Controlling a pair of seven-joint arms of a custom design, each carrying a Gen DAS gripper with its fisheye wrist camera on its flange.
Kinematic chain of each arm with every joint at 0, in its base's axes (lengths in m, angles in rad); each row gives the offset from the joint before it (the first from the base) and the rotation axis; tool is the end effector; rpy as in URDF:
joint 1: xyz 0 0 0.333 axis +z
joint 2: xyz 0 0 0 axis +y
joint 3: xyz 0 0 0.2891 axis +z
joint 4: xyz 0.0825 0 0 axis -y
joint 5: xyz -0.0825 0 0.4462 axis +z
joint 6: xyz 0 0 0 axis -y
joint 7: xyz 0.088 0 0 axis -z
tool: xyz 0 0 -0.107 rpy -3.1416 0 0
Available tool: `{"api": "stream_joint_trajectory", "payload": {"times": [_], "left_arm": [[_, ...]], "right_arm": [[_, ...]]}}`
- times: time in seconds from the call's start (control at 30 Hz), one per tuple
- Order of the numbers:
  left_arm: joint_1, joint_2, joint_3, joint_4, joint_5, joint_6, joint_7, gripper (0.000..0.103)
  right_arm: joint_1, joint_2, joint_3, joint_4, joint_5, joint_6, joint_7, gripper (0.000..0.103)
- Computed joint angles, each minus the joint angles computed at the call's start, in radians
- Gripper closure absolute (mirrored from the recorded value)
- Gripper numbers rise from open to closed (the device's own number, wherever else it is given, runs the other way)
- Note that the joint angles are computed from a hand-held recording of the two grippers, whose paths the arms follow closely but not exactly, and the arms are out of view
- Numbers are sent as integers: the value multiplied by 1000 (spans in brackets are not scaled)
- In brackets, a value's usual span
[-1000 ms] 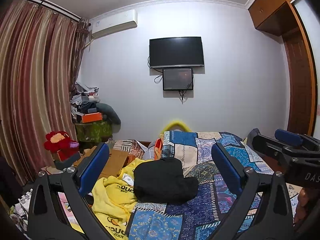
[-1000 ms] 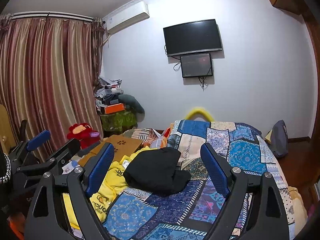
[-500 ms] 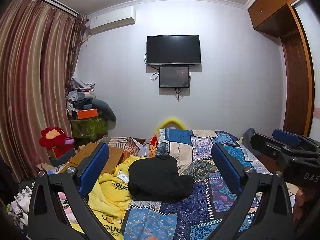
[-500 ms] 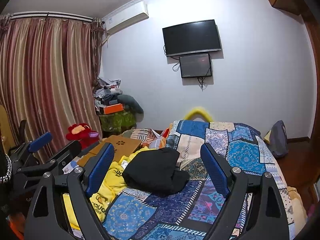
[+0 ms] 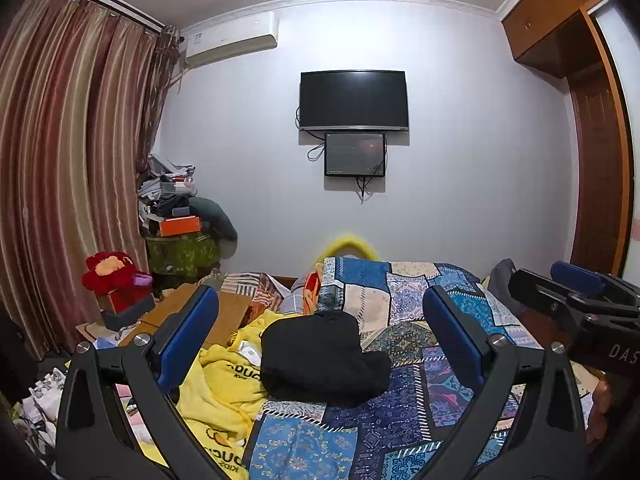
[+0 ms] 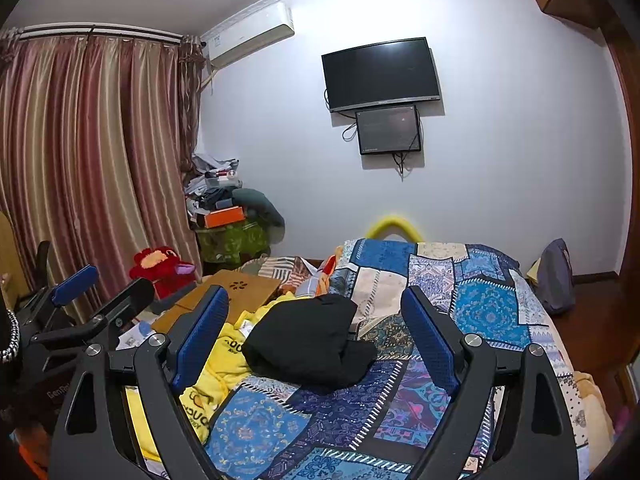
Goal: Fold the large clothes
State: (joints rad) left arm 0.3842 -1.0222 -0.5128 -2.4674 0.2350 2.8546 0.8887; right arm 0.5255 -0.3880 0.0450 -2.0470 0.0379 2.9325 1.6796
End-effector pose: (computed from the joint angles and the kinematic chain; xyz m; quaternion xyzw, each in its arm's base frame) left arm 0.3908 -0.1429 0.6949 -0.6047 0.4670 -0.3966 0.5089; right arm 0.4590 0.2975 0.7272 -0.6789 0.4309 -0.2506 0.5391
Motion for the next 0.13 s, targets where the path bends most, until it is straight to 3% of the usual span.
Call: {"api": "stream_joint_trajectory", "payload": {"times": [0.13], "left_arm": [[-7, 4, 8, 0, -4, -4, 1, 1]], "right_arm": [[0, 1, 0, 0, 1, 0, -1, 17]]}}
